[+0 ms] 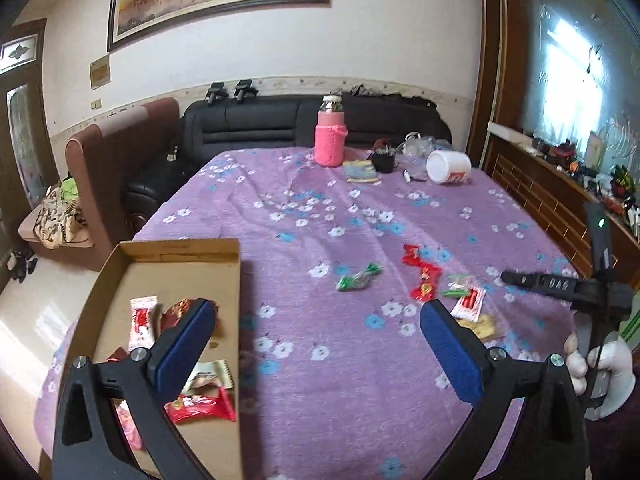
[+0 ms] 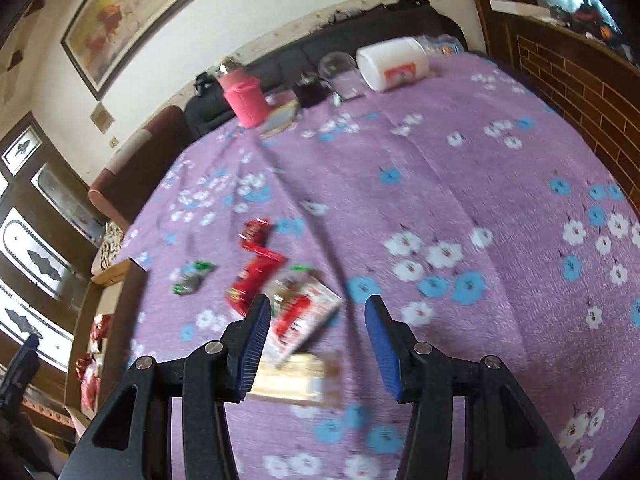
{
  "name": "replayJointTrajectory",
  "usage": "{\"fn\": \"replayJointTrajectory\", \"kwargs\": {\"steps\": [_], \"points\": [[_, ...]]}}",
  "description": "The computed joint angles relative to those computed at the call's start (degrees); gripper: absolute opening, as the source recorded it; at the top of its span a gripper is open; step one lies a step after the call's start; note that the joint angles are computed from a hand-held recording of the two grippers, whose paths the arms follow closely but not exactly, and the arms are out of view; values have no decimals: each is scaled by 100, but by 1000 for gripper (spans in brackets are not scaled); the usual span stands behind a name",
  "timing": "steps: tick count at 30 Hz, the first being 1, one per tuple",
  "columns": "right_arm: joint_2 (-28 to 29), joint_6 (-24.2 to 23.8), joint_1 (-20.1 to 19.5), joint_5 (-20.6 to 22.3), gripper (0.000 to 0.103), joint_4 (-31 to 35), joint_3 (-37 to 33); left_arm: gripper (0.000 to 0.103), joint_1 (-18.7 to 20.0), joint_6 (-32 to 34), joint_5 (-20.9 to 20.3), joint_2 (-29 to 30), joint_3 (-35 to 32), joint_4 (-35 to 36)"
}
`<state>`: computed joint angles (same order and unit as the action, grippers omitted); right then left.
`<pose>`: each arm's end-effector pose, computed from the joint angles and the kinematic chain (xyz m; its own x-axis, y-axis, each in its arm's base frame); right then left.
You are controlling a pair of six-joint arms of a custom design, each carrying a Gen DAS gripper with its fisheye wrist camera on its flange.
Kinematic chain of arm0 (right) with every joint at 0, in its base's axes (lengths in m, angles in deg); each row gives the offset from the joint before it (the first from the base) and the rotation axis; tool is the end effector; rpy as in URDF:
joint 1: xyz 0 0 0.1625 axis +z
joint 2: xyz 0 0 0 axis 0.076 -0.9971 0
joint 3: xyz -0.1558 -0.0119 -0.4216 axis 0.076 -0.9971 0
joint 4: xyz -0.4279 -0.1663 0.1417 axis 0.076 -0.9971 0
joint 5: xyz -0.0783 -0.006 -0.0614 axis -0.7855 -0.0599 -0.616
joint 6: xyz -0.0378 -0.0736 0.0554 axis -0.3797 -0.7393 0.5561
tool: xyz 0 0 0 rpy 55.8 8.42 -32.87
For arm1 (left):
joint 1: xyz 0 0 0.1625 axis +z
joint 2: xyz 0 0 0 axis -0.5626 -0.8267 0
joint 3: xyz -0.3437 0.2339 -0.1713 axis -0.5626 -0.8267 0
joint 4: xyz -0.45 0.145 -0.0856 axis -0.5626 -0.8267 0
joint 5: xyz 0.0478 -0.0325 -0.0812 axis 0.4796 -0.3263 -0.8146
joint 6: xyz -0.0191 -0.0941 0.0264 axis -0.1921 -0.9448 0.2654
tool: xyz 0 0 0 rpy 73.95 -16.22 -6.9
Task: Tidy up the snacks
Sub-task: 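Grasp the yellow cake bar with the left gripper while the right gripper grasps a white sachet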
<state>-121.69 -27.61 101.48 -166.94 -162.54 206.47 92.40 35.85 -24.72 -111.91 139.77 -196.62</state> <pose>0.2381 -0.5440 0.0911 -0.9215 0.1515 0.3575 -0.1394 0.7302 -0.6688 -0.0937 -0.5199 0.3358 -0.7028 0.2678 -0.6591 0.6701 0.5601 -0.4870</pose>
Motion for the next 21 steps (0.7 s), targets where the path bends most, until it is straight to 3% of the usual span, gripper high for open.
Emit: {"fn": "replayJointTrajectory", "kwargs": {"steps": [7, 10, 14, 15, 16, 17, 19, 21], "points": [[304, 189, -76, 184, 52, 561, -356, 102, -25, 48, -116, 123, 24, -247], [597, 130, 14, -92, 52, 803, -695, 102, -15, 31, -106, 169, 4, -136], [989, -161, 218, -856, 53, 963, -1095, 102, 9, 198, -302, 234, 4, 137], [1017, -186, 239, -963, 47, 999, -1129, 102, -1, 251, -356, 245, 26, 205], [1035, -213, 255, -1067, 26, 1045, -1159, 102, 0, 297, -434, 274, 30, 301], [969, -190, 223, -937, 19, 1105, -1112, 102, 8, 332, -569, 306, 20, 471], [824, -80, 173, -820, 12, 1122, -980, 102, 11, 427, -770, 391, 8, 707], [719, -121, 162, -967, 10, 985, -833, 102, -15, 621, -920, 550, 4, 839]]}}
